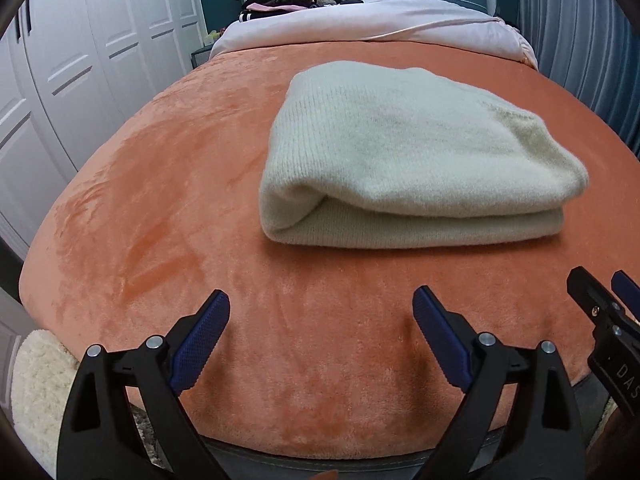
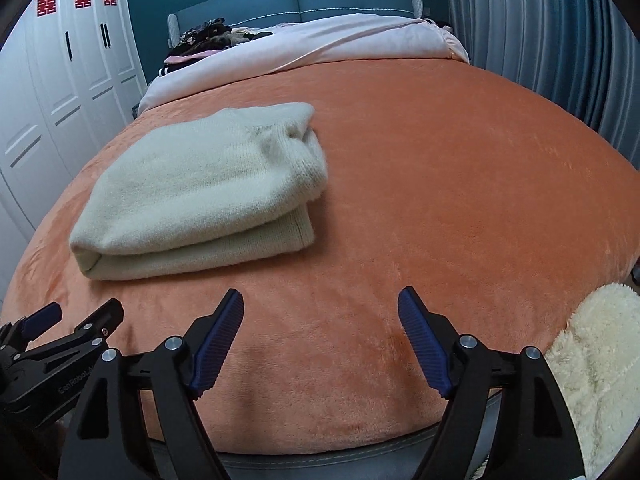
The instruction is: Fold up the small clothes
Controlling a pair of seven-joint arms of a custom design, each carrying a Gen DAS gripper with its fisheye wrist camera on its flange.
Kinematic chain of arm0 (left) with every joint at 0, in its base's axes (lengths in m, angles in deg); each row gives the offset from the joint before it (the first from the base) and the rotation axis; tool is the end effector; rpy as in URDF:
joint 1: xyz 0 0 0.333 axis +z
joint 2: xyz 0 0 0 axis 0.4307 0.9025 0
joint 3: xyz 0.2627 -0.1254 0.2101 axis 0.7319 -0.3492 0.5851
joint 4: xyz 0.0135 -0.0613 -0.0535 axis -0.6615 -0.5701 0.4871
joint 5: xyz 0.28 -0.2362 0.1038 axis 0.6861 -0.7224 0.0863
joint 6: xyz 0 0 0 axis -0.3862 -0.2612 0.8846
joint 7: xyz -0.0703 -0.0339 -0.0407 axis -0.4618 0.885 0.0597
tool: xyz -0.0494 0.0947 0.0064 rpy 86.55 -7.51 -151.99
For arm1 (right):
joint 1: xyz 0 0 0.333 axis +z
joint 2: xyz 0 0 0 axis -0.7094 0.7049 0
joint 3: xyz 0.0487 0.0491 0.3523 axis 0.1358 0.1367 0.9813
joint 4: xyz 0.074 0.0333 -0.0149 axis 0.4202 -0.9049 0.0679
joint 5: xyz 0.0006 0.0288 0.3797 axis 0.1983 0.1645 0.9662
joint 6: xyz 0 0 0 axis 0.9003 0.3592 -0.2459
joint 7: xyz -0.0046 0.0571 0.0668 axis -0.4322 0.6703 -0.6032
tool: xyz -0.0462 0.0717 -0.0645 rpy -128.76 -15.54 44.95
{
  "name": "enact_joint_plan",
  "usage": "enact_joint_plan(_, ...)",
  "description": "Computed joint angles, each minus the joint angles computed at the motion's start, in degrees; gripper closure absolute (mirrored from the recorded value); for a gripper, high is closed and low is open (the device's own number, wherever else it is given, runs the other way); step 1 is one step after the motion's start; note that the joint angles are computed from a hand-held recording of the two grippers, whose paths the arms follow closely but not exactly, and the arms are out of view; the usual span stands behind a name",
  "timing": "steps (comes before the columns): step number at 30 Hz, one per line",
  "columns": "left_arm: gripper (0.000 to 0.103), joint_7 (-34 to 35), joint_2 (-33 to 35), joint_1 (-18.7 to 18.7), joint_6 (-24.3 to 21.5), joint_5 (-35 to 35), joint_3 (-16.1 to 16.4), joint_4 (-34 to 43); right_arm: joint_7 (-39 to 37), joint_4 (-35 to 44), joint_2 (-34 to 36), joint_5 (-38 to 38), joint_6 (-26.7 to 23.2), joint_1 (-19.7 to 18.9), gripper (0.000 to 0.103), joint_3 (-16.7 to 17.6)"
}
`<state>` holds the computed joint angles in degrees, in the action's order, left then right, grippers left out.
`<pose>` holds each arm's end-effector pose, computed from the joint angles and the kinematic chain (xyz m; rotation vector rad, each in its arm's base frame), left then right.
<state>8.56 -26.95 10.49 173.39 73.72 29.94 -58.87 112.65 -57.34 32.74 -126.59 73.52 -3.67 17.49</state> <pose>0.6673 -0.2776 0.4384 -1.7110 1.9018 -0.6244 0.6377 0.5063 0.4625 -1.5084 2.0199 -0.7138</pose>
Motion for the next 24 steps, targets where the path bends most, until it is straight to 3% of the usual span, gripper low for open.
enact_joint_plan(8,0.011,-4.53,-0.19,-0.87,2.89,3.14,1.87,-2.20,-0.69,2.47,2.44,4.18,-1.16,-1.11,0.025,1.33)
enact_joint_plan(15,0.006,-7.05,-0.06,-1.31,2.77,5.10,2.21,-2.45,-3.03,6.29,5.10,4.00,-3.16,0.15,0.017,0.39)
enact_joint_plan(24,0.005,-8.98,0.27,-1.54,3.03,6.26,2.47,-2.46,-6.35,12.64,9.07,4.77,-6.39,1.95,0.014,-1.11)
